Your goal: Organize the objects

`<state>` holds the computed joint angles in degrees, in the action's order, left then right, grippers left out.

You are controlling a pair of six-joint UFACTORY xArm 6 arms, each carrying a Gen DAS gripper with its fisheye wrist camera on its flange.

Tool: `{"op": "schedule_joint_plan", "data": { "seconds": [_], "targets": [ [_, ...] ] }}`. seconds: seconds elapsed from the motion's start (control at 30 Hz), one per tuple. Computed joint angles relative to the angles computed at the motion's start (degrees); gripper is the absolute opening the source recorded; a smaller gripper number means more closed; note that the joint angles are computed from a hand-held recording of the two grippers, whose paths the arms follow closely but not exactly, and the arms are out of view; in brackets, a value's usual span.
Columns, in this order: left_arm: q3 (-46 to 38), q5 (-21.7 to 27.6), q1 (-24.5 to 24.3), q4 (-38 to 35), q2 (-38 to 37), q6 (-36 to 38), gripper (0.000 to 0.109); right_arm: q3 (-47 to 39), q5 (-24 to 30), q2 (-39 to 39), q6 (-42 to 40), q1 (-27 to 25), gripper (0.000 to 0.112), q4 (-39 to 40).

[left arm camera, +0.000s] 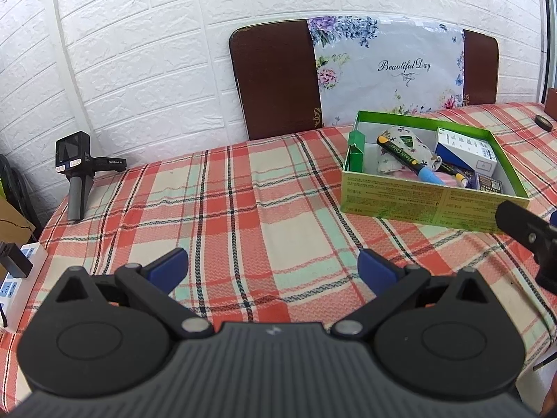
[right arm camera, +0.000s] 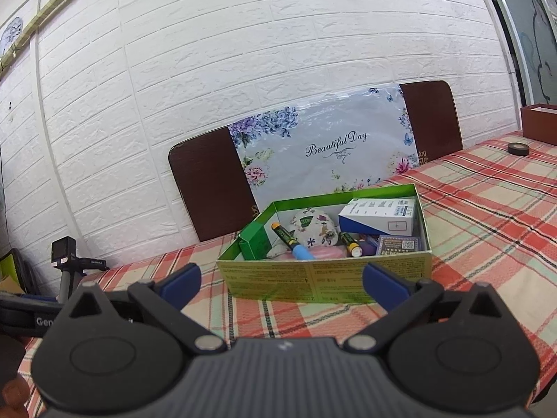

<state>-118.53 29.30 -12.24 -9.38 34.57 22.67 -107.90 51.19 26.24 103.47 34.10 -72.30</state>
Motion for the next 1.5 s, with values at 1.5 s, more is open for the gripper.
{"op": "schedule_joint_plan", "data": {
  "seconds": [1.5],
  "targets": [
    [-2.8, 8.9, -0.4, -3.2, 0.6, 3.0, 0.103, 0.3, 4.1, 0.3, 1.0, 0.1, 0.103, 1.6]
  ]
}}
